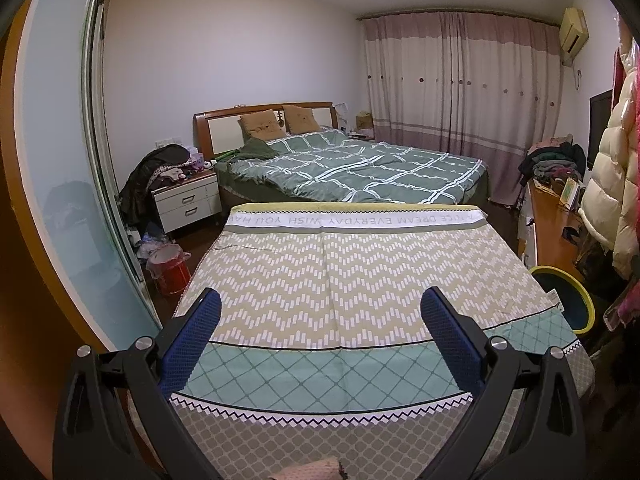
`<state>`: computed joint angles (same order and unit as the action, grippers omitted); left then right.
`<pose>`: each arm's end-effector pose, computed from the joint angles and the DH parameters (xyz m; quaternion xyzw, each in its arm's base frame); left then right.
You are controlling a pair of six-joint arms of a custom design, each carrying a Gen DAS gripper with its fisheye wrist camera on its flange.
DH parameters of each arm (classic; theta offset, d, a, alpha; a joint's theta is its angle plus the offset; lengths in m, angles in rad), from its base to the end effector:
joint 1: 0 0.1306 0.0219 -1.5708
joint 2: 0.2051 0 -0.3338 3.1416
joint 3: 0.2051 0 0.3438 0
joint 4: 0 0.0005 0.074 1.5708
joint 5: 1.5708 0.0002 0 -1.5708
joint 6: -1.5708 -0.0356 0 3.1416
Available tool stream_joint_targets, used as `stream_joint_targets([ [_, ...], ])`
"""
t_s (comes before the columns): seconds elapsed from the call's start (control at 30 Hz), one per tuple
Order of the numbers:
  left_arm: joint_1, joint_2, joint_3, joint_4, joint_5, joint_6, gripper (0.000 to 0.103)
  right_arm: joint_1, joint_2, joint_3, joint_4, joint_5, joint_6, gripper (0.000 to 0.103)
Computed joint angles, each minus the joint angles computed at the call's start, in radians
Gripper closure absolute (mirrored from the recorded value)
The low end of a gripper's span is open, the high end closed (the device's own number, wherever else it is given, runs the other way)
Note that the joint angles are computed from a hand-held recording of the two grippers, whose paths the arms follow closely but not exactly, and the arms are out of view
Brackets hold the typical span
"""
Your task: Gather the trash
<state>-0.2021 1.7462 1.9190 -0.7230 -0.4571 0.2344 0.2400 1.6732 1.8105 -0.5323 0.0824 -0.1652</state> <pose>0.5661 -0.1005 0.4441 -0.1244 0.8480 0.0900 0.5073 0.5491 0.1308 0.4535 -0.0083 0.8317 0.0779 0.5497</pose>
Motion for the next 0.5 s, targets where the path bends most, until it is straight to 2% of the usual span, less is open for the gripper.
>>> stream_joint_targets([
  [0.5,0.012,-0.004,-0.007,0.002,0.014,0.003,0.005,0.006,0.013,0.011,-0.009,0.000,0.002,0.026],
])
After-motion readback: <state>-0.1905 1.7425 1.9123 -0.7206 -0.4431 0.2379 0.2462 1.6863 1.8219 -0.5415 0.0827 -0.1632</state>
